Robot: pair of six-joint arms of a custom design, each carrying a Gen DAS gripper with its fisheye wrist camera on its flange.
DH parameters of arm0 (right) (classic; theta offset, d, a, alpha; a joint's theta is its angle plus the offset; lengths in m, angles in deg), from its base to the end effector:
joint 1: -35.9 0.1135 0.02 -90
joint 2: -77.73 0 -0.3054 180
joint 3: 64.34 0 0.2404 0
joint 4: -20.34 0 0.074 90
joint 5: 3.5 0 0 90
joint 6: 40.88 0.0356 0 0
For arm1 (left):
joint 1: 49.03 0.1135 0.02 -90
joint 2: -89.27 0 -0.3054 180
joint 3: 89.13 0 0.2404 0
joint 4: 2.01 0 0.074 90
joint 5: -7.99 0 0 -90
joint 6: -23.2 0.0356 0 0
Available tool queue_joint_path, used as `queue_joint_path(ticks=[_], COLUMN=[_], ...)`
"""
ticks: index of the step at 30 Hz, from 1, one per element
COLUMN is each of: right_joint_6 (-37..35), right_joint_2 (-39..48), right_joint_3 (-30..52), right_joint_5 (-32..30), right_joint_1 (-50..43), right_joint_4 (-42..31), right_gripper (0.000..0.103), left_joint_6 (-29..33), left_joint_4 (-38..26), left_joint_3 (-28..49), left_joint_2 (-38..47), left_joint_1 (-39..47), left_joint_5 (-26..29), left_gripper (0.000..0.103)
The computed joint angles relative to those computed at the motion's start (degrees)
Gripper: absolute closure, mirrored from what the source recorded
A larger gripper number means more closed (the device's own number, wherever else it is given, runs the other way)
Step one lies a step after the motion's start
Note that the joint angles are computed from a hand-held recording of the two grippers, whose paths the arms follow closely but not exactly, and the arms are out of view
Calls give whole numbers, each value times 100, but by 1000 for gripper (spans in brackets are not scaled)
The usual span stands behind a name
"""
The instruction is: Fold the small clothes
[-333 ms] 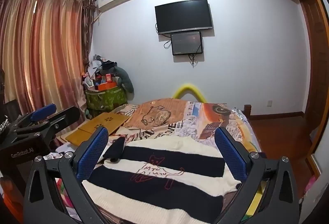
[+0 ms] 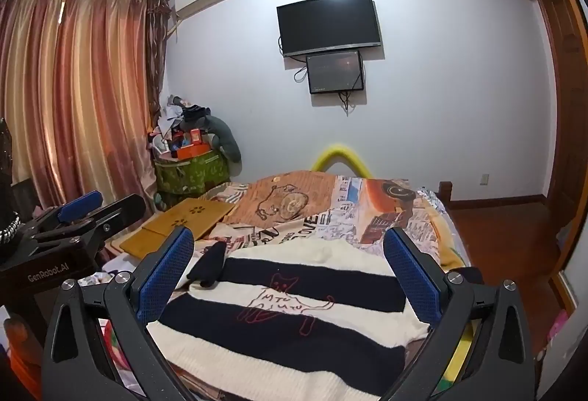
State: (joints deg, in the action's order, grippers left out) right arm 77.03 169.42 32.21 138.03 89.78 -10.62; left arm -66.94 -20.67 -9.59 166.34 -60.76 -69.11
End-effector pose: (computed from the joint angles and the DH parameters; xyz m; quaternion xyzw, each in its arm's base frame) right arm 0.2317 0.2702 0.3968 0.0524 0.7963 0.0332 0.6017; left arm 0.2884 -0.0680 0.3912 0.1473 0.7837 -0.1510 0.5842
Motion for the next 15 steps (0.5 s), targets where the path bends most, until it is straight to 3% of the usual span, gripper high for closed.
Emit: queue_joint_path(ticks=[15], right_joint_6=[133], right_joint_2=[31], right_joint_3=[44], right_joint_5=[-135], right_joint_1=[-117], right_joint_4=[-144], right_gripper=[1], left_joint_6=[5], left_joint_4=[60], left_joint_3=[-23], left_joint_2=[-44], left_joint_1=[35], left_joint_5=[45], left_gripper=[0])
